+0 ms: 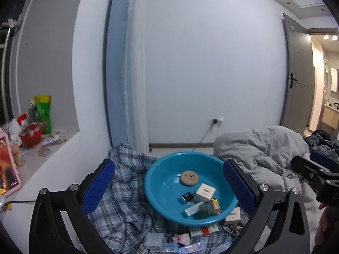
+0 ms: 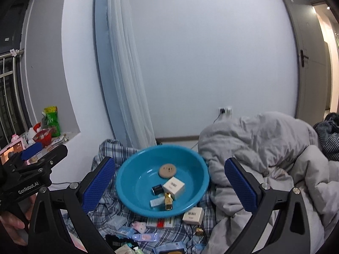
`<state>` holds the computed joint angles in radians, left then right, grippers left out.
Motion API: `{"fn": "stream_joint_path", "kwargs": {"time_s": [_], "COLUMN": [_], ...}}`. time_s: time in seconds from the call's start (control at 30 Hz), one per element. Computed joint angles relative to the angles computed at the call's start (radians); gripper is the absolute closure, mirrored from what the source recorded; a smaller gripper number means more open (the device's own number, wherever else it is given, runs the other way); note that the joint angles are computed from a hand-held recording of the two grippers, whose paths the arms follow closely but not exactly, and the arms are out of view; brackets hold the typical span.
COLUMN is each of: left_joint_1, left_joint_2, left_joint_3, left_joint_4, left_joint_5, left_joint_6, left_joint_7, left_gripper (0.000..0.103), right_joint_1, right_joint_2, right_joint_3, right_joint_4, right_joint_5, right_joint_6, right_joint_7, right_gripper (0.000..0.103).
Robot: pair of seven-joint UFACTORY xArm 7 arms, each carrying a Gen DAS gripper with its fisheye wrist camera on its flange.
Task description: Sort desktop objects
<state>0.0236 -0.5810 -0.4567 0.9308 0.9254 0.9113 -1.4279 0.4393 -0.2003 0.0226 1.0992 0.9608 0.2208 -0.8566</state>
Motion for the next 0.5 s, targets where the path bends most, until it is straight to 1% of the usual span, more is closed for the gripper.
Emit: {"fn": "stream_joint_path", "kwargs": {"time_s": [0.1,0.17,0.2,0.23,0.3,0.37,0.5], "left_joint_1": [-0.012,-0.018,-0.024,-0.025,-0.017,-0.020,-0.034], "left_joint_2": [0.014,0.026,0.035,0.041,0.044,0.043,0.024], "left_joint_3": [0.039,0.059,0.069,0.068,0.051,0.051,0.088], "left_joint_4": [-0.014,-0.018,-0.016,-0.013,-0.009,-0.008,-0.032], "left_joint_5": [-0.035,-0.061,-0.077,-0.081,-0.065,-0.062,-0.095], "left_joint_6": [-0.037,-0.049,-0.049,-0.042,-0.025,-0.021,-0.077], "left_joint_7": [0.014,0.036,0.064,0.081,0.077,0.079,0.086], "left_gripper": [0.000,0.000,0.000,0.000,0.000,0.000,0.000], "right_joint_1": [-0.019,-0.041,-0.049,-0.050,-0.044,-0.046,-0.050], "right_joint_2": [0.027,0.042,0.046,0.051,0.047,0.043,0.039], "right_joint_3": [0.008,0.027,0.033,0.033,0.028,0.035,0.044], "right_joint_4": [0.016,0.021,0.021,0.026,0.027,0.023,0.016], "right_joint_5": [-0.039,-0.097,-0.121,-0.121,-0.093,-0.104,-0.157], "right_joint_6": [0.030,0.035,0.037,0.041,0.054,0.052,0.062], "right_joint_7": [0.043,0.095,0.120,0.124,0.097,0.094,0.120], "right_gripper": [0.001,0.001,0.001,0.001,0.001,0.001,0.001]}}
